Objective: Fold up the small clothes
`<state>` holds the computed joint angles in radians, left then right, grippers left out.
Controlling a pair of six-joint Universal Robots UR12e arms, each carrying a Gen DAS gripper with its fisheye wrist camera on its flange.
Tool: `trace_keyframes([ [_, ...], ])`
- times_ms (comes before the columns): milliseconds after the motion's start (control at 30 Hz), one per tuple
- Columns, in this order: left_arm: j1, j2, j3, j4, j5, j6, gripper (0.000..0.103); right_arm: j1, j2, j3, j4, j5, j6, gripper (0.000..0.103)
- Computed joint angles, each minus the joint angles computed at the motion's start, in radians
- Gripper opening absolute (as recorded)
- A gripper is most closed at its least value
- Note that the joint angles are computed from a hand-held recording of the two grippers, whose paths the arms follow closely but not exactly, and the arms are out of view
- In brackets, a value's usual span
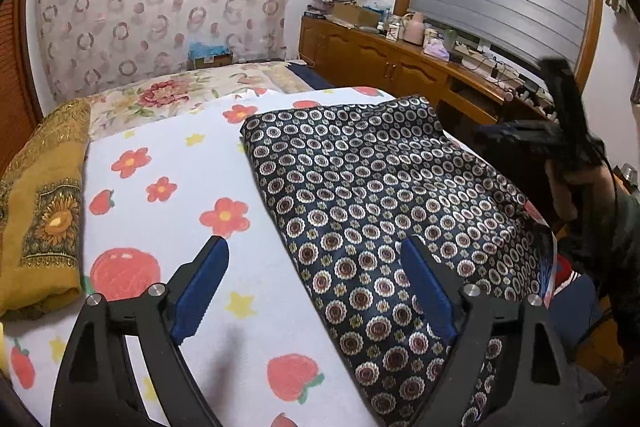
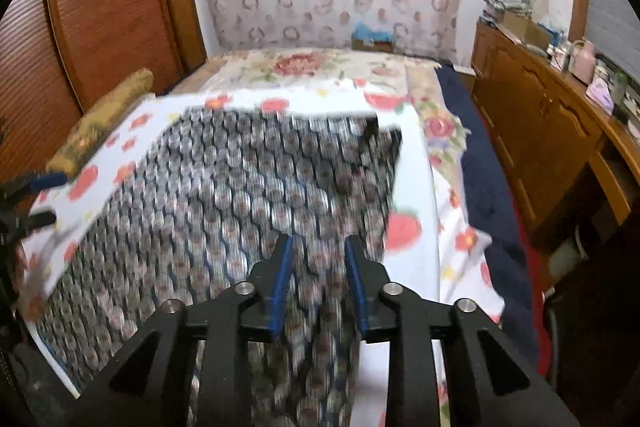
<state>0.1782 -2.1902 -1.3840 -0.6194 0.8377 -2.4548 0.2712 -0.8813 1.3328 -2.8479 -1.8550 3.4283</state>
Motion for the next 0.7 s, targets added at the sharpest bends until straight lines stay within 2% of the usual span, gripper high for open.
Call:
trace_keyframes([
  [100, -0.001, -0.003, 0.002, 0.007, 0.005, -0.008, 0.088, -0.017, 0.036, -0.073, 0.037, -0.018, -0.001, 0.037],
  [233, -0.001, -0.004, 0.0, 0.003, 0.015, -0.009, 0.088, -0.04, 0.098, -0.176, 0.124, -0.015, 0.06, 0.037],
  [300, 0.0, -0.005, 0.001, -0.004, 0.019, -0.007, 0.088, -0.046, 0.13, -0.224, 0.163, 0.002, 0.083, 0.037],
  [400, -0.002, -0.007, 0.0, -0.012, 0.028, -0.005, 0.088, -0.056, 0.147, -0.249, 0.161, 0.043, 0.083, 0.037],
  [433, -0.002, -0.006, -0.001, -0.013, 0.029, -0.005, 0.088, -0.057, 0.147, -0.248, 0.154, 0.047, 0.081, 0.029],
  [467, -0.002, -0.005, -0.003, -0.016, 0.03, -0.005, 0.088, -0.057, 0.149, -0.249, 0.148, 0.045, 0.073, 0.0],
  [700, -0.002, 0.001, -0.011, -0.042, 0.024, 0.021, 0.088, -0.056, 0.135, -0.216, 0.082, -0.063, 0.082, 0.001],
])
